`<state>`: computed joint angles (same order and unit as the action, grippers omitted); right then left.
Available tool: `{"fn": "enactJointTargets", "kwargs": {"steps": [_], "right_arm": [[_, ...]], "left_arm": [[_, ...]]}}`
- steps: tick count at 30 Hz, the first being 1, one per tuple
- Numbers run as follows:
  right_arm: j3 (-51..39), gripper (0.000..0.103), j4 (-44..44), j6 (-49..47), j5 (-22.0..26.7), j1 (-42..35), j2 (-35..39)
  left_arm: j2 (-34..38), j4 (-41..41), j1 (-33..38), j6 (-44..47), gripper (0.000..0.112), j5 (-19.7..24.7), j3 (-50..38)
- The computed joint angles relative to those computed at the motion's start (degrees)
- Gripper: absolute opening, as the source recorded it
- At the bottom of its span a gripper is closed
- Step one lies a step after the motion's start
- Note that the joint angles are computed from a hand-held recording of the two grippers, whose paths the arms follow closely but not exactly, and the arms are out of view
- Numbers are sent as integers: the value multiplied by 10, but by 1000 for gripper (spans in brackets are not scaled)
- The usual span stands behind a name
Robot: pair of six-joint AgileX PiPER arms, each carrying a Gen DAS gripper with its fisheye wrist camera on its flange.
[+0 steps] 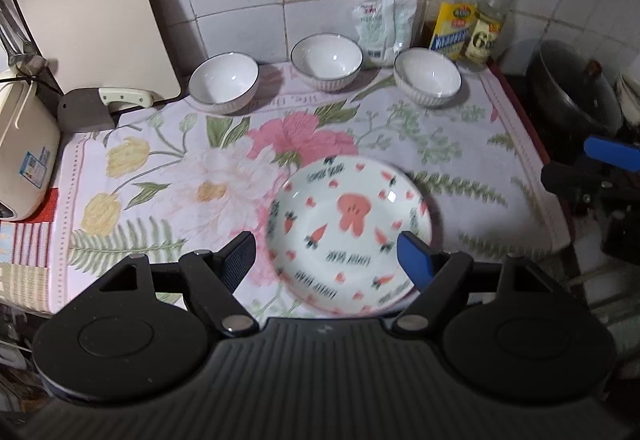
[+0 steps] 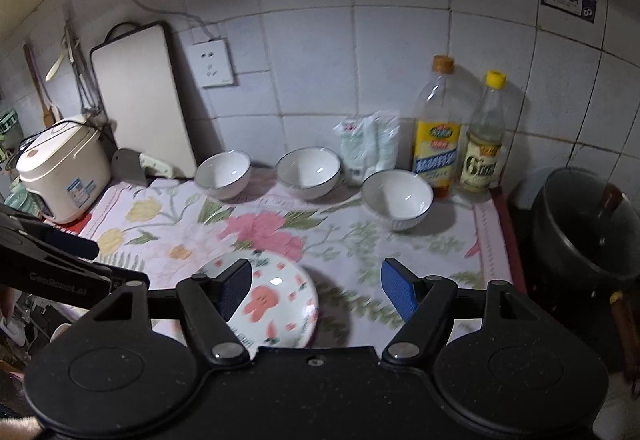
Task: Organize plates and bowls
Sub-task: 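Move both grippers to the white bowl by the bottles and grasp its rim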
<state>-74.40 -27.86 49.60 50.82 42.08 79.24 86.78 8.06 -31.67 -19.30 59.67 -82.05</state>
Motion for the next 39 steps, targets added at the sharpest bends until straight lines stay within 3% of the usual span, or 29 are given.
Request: {"fn": "enactJointTargets", "kwargs": {"steps": [8, 12, 17, 23, 25, 28, 31, 33, 36, 39], "right_arm": [[24, 76, 183, -276, -130, -193, 14], [38, 76, 284, -421, -216, -264, 46], [22, 76, 388, -524, -269, -320, 125], [-24, 76, 500, -604, -288, -368, 241], [-39, 76, 498, -570, -300, -377, 277], [-75, 76, 563, -599, -283, -396, 327], [-111, 75, 585, -614, -265, -408, 369], [-142, 75, 588, -606, -245, -414, 394], [-175, 72, 598, -613, -227, -419, 420], [-214, 68, 591, -608, -201, -423, 448]], "left_arm": [[110, 55, -37, -98, 77, -5, -95], [159, 69, -44, -147, 77, -36, -130], [220, 95, -54, -217, 77, -81, -174], [297, 114, -53, -309, 77, -167, -200], [330, 123, -53, -350, 77, -194, -211], [387, 142, -57, -389, 77, -206, -258], [446, 157, -60, -404, 75, -195, -327], [481, 116, -53, -368, 70, -186, -379], [544, 48, -43, -302, 63, -124, -492], [585, 24, -38, -277, 61, -98, -561]]}}
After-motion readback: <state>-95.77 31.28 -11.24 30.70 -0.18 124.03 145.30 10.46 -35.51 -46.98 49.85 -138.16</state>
